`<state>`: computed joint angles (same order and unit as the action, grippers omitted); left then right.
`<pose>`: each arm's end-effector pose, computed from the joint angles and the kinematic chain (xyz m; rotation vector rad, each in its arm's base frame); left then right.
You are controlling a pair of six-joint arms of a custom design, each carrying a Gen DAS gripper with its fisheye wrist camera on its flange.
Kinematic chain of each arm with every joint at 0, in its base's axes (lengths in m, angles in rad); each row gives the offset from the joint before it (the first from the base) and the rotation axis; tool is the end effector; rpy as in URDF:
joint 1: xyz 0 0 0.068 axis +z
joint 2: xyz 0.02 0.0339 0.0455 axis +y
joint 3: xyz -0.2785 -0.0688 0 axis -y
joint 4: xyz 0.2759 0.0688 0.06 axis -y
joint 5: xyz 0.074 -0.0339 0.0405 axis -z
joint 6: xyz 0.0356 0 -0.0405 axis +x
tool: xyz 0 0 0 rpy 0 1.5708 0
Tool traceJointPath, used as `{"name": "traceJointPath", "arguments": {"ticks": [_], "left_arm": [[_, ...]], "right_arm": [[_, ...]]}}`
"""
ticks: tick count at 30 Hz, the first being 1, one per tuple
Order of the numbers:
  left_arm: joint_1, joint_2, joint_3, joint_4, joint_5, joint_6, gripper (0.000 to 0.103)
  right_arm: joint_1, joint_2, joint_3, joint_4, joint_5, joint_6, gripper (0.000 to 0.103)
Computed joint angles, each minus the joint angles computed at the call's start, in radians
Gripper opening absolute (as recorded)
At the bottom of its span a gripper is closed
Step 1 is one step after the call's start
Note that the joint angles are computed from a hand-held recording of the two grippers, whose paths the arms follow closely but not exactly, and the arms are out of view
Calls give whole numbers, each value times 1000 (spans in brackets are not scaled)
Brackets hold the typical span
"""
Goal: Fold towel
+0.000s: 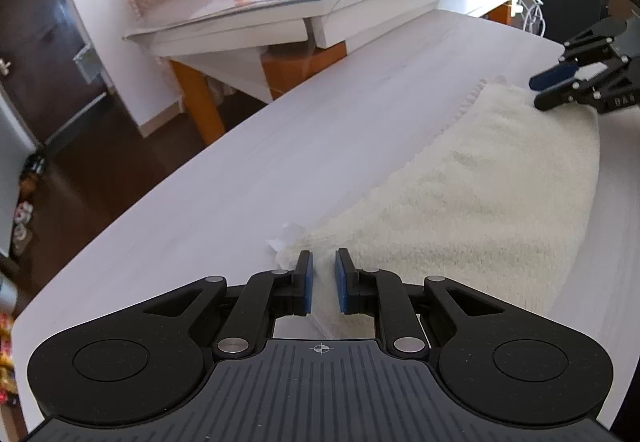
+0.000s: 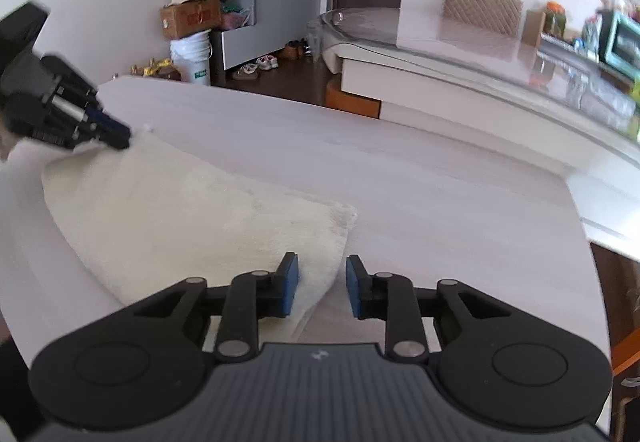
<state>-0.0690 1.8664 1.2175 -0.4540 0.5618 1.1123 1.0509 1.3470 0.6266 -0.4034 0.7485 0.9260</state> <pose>0.4019 -0.0468 0.1681 1.5028 1.9392 -0.3216 0.1444 0.2035 0.1579 0.0610 2.2925 -0.0598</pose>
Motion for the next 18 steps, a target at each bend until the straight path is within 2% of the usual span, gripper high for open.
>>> {"name": "traceJointPath", "arguments": {"ticks": [3, 8, 11, 16, 18], "left_arm": [[12, -19, -24, 7, 1, -14, 12], [46, -73, -82, 9, -6, -17, 12], [62, -110, -113, 0, -25, -15, 12], [111, -176, -167, -39, -25, 18, 12], [128, -184, -166, -62, -18, 30, 19]], "right_arm": [[-5, 29, 14, 13, 21, -15, 31], [61, 31, 54, -42, 99, 49, 31], [120, 71, 110, -85, 127, 84, 31], [207, 178, 243, -118, 155, 73, 31], [237, 231, 308, -116, 158, 52, 32]]}}
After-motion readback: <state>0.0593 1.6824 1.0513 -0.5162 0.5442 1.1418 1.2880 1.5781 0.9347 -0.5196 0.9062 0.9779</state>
